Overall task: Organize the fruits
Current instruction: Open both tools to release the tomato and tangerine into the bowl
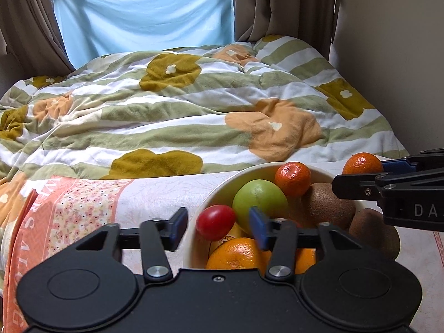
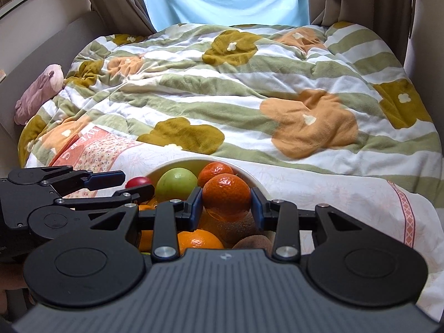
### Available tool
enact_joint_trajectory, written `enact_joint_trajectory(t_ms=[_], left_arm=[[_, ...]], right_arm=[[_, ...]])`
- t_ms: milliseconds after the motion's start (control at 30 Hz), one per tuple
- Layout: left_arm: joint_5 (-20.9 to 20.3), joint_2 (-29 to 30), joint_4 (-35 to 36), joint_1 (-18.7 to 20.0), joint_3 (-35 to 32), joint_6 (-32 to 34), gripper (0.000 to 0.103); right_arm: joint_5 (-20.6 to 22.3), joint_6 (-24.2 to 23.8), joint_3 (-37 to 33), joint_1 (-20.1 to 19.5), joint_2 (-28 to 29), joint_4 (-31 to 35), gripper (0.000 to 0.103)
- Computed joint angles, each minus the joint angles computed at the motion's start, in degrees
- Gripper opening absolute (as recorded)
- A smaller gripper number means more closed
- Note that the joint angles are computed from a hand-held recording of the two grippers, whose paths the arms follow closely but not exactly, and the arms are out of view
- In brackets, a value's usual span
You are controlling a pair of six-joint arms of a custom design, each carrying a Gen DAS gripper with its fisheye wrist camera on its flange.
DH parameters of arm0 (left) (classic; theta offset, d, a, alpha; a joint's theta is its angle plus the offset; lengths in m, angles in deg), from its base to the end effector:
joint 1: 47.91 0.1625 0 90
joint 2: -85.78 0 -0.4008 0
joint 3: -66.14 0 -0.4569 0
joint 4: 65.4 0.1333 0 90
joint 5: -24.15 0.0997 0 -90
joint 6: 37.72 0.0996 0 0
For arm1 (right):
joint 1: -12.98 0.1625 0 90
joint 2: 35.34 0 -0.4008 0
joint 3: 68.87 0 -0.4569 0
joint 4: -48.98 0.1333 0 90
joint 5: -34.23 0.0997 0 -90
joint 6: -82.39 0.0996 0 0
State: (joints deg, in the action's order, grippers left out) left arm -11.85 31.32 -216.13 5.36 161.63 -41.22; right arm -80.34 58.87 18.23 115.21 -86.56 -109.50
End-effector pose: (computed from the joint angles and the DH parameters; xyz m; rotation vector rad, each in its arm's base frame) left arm -0.2420 -0.6819 0.1672 0.4536 2.2178 -0.7628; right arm 0.2495 -0.7175 0.1846 0.6355 -2.5058 0.6955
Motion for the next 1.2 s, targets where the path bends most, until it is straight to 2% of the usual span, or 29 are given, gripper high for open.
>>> enact_joint_trajectory(t_ms=[67,167,300,633,1033,1067,1133,1167,1200], left_arm=[[0.7,0.1,-3.0,-0.4,0.6,1.4,0.088],[0.7,-0.8,-2.2,-0.8,1.3,0.5,0.088],[1.8,-2.5,-1.3,-1.7,2.7,-0.8,0.095],[4.0,-7.6,1.2,-3.9,7.1,-5.1,0.096],[6.8,-10.2,2.7,-5.3,10.1,-7.8,0.096],[6.9,-10.3,2.6,-5.4,10.2,-7.8,0.096],[7.1,-10.4,2.5,-5.6,10.5,-8.0,0.096],[7.2,-10.5,2.6,-5.7,10.7,-8.2,0.096],[7.4,-10.6,2.8,-5.8,10.8,-8.3,0.096]], right_arm=[[0.0,0.0,0.0,0.0,0.0,0.0,0.051],[0.0,0.0,-0.2,0.0,0.1,-0.1,0.051],[0.5,-0.1,-0.4,-0.2,0.1,0.0,0.051],[2.2,-0.7,-1.7,0.5,0.8,2.5,0.051],[2.5,-2.9,-2.6,0.0,3.0,3.2,0.054],[2.9,-3.2,-2.3,-0.1,2.9,2.8,0.057],[3.9,-3.2,-1.8,-0.1,2.6,2.7,0.074],[4.0,-3.0,-1.6,-0.1,2.4,2.4,0.093],[4.4,-2.8,-1.3,-0.1,2.1,2.3,0.103]])
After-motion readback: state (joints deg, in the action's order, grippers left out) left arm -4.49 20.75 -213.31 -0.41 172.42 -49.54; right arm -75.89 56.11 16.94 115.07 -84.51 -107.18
